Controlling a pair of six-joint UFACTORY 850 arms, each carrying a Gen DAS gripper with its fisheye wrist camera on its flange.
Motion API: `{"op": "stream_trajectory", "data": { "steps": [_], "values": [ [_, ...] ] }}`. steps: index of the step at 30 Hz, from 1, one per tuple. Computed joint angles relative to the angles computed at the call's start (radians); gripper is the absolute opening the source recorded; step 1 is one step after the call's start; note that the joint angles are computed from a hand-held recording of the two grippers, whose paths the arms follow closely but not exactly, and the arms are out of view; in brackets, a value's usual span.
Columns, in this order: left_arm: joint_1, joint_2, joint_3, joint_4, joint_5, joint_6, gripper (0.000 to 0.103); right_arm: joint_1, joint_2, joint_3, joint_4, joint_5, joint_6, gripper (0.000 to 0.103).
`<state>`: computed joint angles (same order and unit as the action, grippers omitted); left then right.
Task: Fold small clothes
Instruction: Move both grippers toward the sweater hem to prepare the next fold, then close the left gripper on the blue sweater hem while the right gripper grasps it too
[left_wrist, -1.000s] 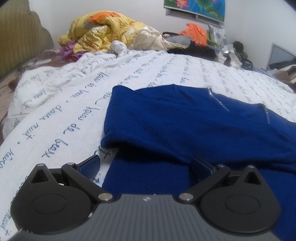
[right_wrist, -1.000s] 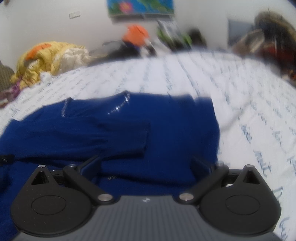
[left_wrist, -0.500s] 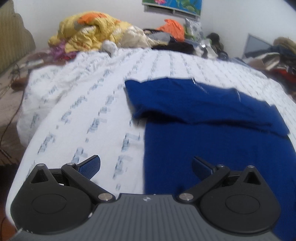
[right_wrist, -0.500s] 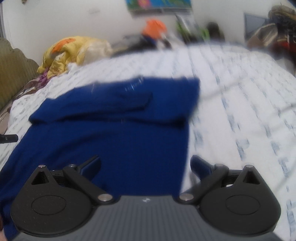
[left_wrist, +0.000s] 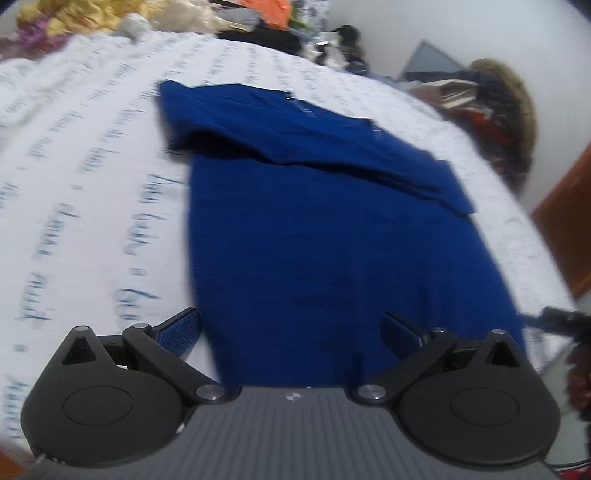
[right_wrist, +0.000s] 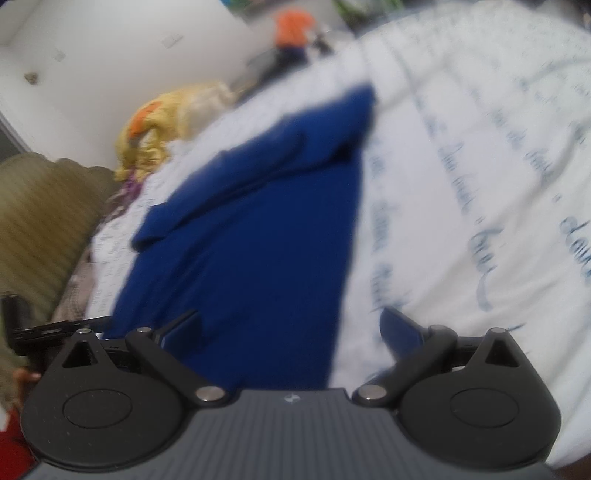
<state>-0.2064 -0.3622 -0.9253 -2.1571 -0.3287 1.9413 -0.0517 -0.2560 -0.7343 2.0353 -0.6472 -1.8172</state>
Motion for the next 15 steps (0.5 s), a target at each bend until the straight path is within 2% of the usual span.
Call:
{"op": "stream_trajectory", "data": {
  "steps": [1, 2, 3, 4, 5, 6, 7, 8, 9, 10, 13, 15],
  "values": [
    [-0.001, -0.007, -0.003, -0.001, -0.024, -0.005, 0.097, -0.003, -0.005, 0.003, -0.023, -0.037, 0.029, 0.103],
    [-0.003, -0.012, -0.006, -0.003, -0.035, -0.01, 0.088, -0.005, -0.016, 0.001, -0.04, -0.079, 0.057, 0.103],
    [-0.002, -0.019, -0.013, 0.017, -0.048, -0.04, 0.074, -0.003, -0.028, -0.003, -0.054, -0.114, 0.082, 0.102],
    [0.0, -0.022, -0.018, 0.034, -0.054, -0.067, 0.066, -0.001, -0.035, -0.004, -0.053, -0.138, 0.09, 0.101],
    [0.002, -0.027, -0.026, 0.05, -0.05, -0.101, 0.048, 0.007, -0.038, -0.003, -0.036, -0.139, 0.087, 0.1],
    [0.002, -0.029, -0.031, 0.07, -0.039, -0.138, 0.03, 0.013, -0.038, -0.005, -0.026, -0.132, 0.08, 0.089],
    [0.003, -0.032, -0.034, 0.073, -0.024, -0.16, 0.022, 0.016, -0.038, -0.01, -0.033, -0.122, 0.092, 0.066],
    [0.006, -0.034, -0.036, 0.075, -0.011, -0.176, 0.005, 0.018, -0.038, -0.012, -0.028, -0.108, 0.098, 0.053],
    [0.013, -0.035, -0.036, 0.093, -0.013, -0.208, 0.006, 0.018, -0.038, -0.015, -0.024, -0.091, 0.112, 0.031],
    [0.022, -0.034, -0.032, 0.105, -0.032, -0.241, 0.006, 0.018, -0.042, -0.02, -0.025, -0.071, 0.13, 0.02],
    [0.018, -0.018, -0.026, 0.102, -0.017, -0.263, 0.005, 0.016, -0.036, -0.015, -0.022, -0.04, 0.152, 0.008],
    [0.01, 0.003, -0.023, 0.109, -0.005, -0.265, 0.005, 0.02, -0.021, -0.008, -0.01, -0.031, 0.138, 0.007]
  ]
}}
